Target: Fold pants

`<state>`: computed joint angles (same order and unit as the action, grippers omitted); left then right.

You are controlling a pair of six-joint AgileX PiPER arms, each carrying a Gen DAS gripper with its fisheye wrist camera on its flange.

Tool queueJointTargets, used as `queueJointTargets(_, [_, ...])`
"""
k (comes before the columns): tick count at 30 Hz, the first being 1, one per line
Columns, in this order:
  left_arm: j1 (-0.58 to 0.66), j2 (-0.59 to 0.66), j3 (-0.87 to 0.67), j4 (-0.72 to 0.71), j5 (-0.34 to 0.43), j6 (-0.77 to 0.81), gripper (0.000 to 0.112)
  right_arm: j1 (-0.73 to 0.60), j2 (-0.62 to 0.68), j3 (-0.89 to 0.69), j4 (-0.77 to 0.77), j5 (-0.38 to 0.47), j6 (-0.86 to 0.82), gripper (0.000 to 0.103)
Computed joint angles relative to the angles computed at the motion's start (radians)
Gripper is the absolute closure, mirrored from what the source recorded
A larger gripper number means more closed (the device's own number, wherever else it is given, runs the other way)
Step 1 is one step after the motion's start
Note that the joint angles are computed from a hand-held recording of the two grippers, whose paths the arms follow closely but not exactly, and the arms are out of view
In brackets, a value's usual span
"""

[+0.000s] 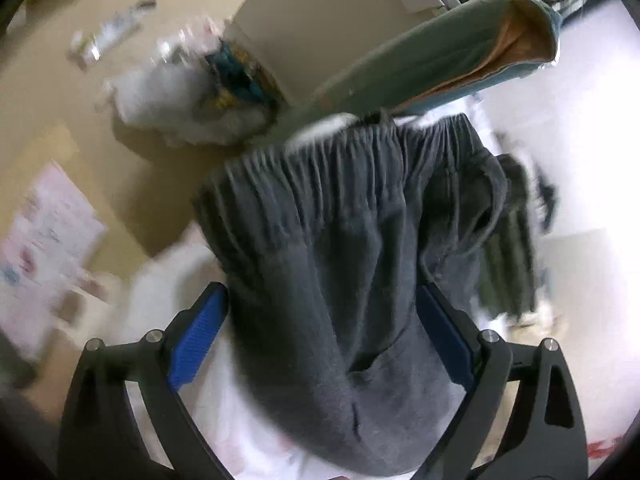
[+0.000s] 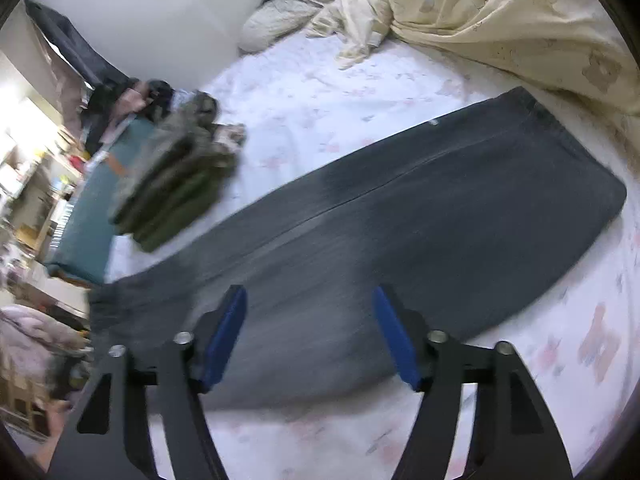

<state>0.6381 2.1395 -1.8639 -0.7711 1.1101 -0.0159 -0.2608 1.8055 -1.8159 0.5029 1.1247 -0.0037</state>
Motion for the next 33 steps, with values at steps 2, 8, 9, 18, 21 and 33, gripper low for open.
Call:
queueJointTargets(2, [-0.017, -0.008, 0.065, -0.025, -0.082, 0.05, 0.019, -0.017, -0.063, 0.089, 0.058, -0.012, -0.007, 0.03])
queueJointTargets(8, [-0.054, 0.081, -0.089, 0.035, -0.115, 0.036, 0.041, -0.082, -0.13, 0.242, 0.06, -0.011, 0.054, 0.03])
queueJointTargets(9, [-0.052, 0.09, -0.103, 0.02, -0.099, 0.047, 0.067, -0.093, -0.131, 0.253, 0.069, -0.019, 0.057, 0.03])
queueJointTargets(18, [-0.062, -0.093, -0.01, -0.089, -0.181, 0.213, 0.098, -0.108, -0.101, 0.249, 0.113, -0.041, 0.087, 0.03])
queueJointTargets(21, [-0.093, -0.113, -0.064, 0.005, -0.181, 0.176, 0.098, -0.12, -0.108, 0.268, 0.142, -0.036, 0.07, 0.022])
queueJointTargets(33, [-0.159, -0.091, -0.226, 0.304, -0.126, -0.087, 0.099, -0.211, 0.041, 0.338, 0.263, -0.087, -0.007, 0.02])
